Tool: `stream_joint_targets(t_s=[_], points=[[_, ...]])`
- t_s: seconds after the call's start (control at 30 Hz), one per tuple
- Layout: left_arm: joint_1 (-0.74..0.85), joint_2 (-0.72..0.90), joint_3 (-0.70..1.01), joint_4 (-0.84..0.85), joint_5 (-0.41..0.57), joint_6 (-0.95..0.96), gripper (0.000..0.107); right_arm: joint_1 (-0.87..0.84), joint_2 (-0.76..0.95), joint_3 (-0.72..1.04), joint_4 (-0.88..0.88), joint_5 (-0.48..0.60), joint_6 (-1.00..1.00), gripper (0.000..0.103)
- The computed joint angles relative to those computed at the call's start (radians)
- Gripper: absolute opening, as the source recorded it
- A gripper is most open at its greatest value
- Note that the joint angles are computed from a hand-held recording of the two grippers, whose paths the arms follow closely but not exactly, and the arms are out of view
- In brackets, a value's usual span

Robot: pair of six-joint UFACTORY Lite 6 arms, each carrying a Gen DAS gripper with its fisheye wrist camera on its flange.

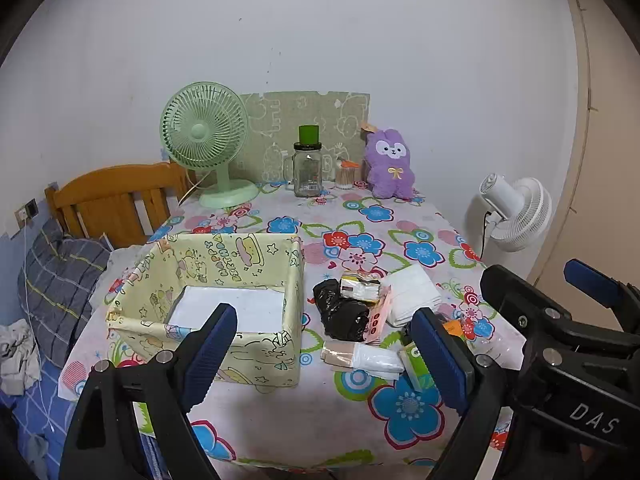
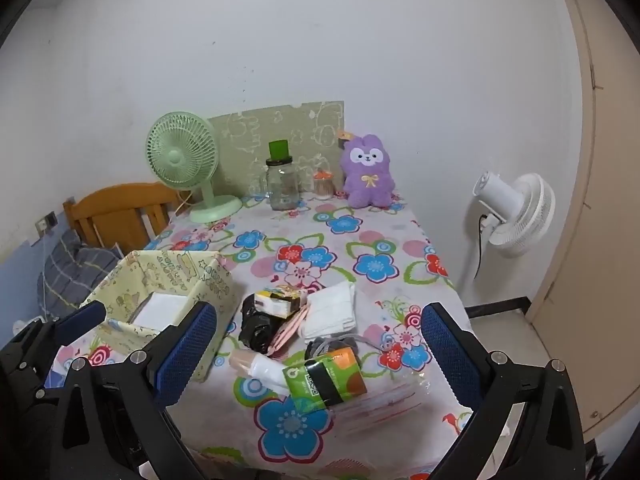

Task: Organize soft objects

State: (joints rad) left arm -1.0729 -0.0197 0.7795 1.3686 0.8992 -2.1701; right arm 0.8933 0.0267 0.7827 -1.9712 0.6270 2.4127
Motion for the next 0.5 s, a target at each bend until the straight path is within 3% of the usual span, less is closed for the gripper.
stream_joint_targets(t_s=[0.5], points=[[-0.005,0.021,0.008,0.021,0.019,-0.018,0.090,0.028,0.025,0.000,-0.024,0.089,0.026,0.101]])
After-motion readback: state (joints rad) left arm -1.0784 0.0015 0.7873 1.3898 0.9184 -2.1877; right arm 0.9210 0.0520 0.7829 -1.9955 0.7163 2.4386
